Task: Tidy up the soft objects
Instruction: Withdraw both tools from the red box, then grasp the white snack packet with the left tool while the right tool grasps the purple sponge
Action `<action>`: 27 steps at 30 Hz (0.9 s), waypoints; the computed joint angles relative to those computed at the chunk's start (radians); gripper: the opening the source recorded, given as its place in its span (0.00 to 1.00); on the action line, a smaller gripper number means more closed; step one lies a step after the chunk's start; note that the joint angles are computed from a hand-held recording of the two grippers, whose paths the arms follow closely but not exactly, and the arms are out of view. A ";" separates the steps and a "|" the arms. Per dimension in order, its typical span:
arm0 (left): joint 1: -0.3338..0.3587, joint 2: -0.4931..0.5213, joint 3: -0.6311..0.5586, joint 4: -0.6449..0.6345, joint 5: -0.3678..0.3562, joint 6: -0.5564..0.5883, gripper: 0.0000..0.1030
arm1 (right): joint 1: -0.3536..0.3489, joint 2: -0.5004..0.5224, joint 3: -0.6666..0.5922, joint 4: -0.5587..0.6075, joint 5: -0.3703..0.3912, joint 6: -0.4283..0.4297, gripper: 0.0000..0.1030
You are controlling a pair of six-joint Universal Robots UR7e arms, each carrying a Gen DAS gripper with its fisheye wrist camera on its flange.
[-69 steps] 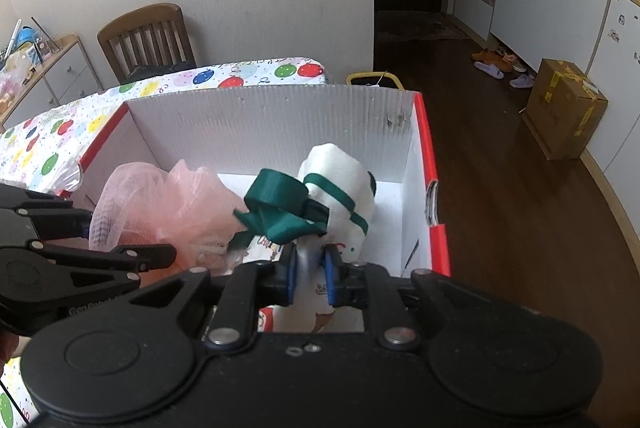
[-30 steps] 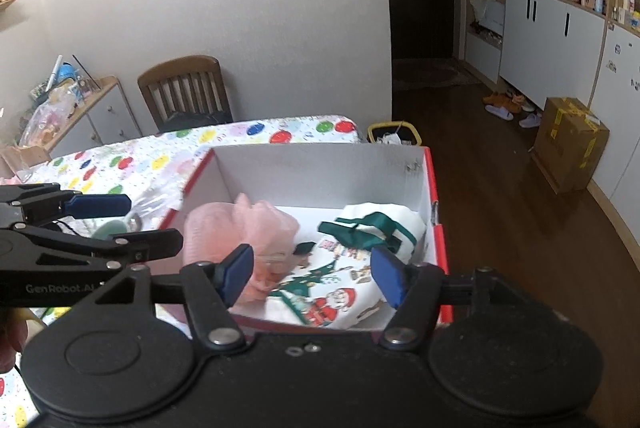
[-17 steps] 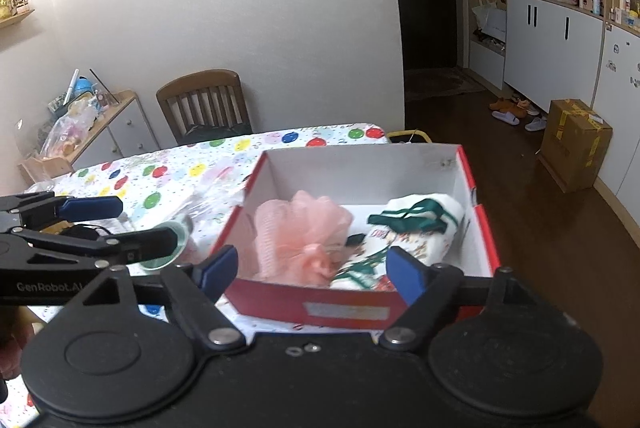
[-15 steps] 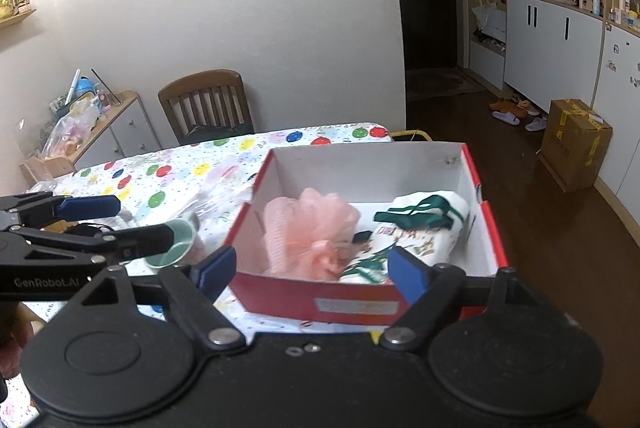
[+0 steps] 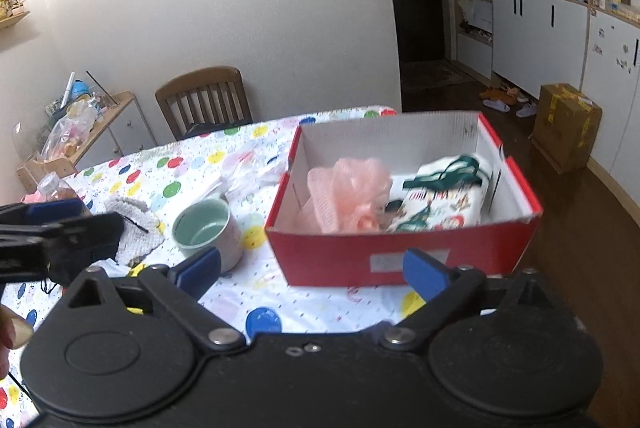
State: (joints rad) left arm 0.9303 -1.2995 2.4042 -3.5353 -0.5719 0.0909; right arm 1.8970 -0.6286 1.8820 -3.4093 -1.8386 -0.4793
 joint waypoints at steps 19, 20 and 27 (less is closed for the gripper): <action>0.172 -0.239 0.162 -0.060 -0.060 0.064 1.00 | 0.033 0.238 -0.096 -0.153 -0.372 0.193 0.96; 0.187 -0.251 0.165 -0.046 -0.068 0.060 1.00 | 0.032 0.247 -0.105 -0.143 -0.387 0.220 0.96; 0.292 -0.291 0.167 0.034 -0.137 0.044 1.00 | 0.023 0.301 -0.160 -0.090 -0.475 0.395 0.96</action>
State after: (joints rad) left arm 1.2218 -1.5910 2.5715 -3.5016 -0.7094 0.1344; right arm 1.9200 -0.3272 1.7221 -3.4989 -2.3137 -0.0843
